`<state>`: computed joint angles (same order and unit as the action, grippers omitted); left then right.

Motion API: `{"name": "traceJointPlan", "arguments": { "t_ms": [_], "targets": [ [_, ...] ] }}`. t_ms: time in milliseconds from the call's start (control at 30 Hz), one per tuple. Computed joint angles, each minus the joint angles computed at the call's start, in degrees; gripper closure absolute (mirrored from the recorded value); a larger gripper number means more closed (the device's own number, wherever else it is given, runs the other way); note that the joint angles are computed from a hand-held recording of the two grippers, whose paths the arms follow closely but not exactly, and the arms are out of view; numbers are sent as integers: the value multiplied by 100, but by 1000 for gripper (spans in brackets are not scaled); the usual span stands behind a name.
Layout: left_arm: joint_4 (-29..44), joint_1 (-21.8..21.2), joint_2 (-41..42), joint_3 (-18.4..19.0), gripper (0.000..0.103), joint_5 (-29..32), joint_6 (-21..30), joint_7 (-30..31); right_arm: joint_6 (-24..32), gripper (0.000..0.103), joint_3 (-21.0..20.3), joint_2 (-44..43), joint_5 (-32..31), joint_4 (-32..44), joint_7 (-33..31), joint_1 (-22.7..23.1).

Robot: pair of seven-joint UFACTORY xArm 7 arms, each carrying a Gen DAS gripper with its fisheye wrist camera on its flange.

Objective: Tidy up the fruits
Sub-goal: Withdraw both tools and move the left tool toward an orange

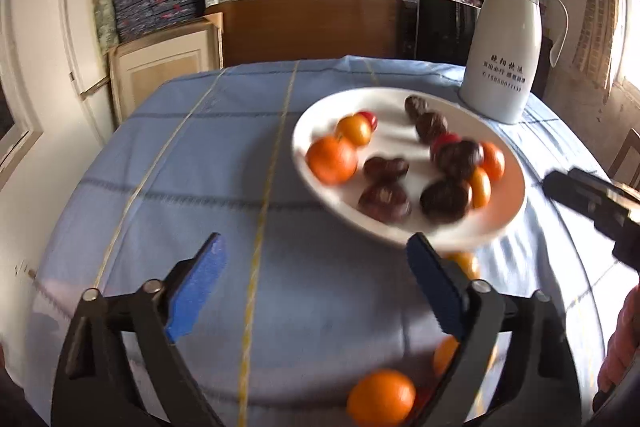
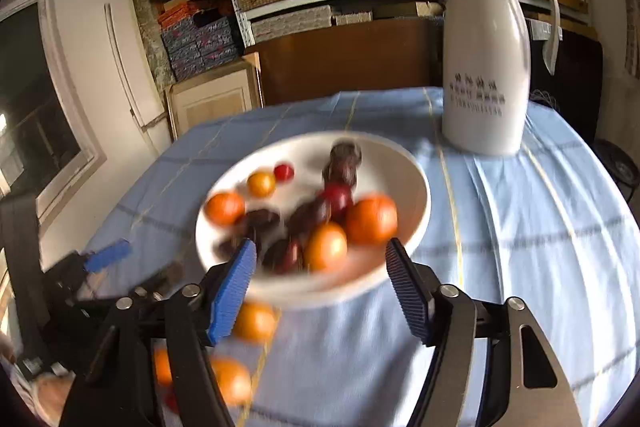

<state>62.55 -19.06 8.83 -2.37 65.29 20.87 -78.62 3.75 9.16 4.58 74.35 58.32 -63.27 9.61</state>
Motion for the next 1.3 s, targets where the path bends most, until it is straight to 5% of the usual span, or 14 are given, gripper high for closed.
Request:
{"name": "traceJointPlan", "arguments": {
  "t_ms": [67, 200, 367, 633, 900, 1100, 1300],
  "targets": [
    [-286, -52, -215, -32, 11, 136, 152, -166, -114, 32, 43, -191, 482, -366, -423, 35],
    [-783, -78, -599, -281, 5, 415, 569, -459, -121, 23, -70, -515, 352, -936, -336, 245],
    [-1083, 5, -785, -497, 5, 333, 744, -524, -324, 12, -166, -750, 1879, -1011, -1859, 480],
    [-1172, 232, -785, -498, 4, 171, 281, -518, -374, 10, -196, -706, 1443, -1093, -1394, 525],
    [-1332, 374, -977, -509, 4, 28, 443, -682, -354, 10, -267, -754, 1194, -1152, -1126, 589],
    [-1401, 361, -1124, -657, 4, 581, 381, -949, -381, 10, -259, -732, 1130, -1156, -1110, 608],
    [-1253, 283, -916, -688, 4, 343, 380, -523, -390, 10, -273, -719, 978, -1172, -959, 625]
  ]
}}
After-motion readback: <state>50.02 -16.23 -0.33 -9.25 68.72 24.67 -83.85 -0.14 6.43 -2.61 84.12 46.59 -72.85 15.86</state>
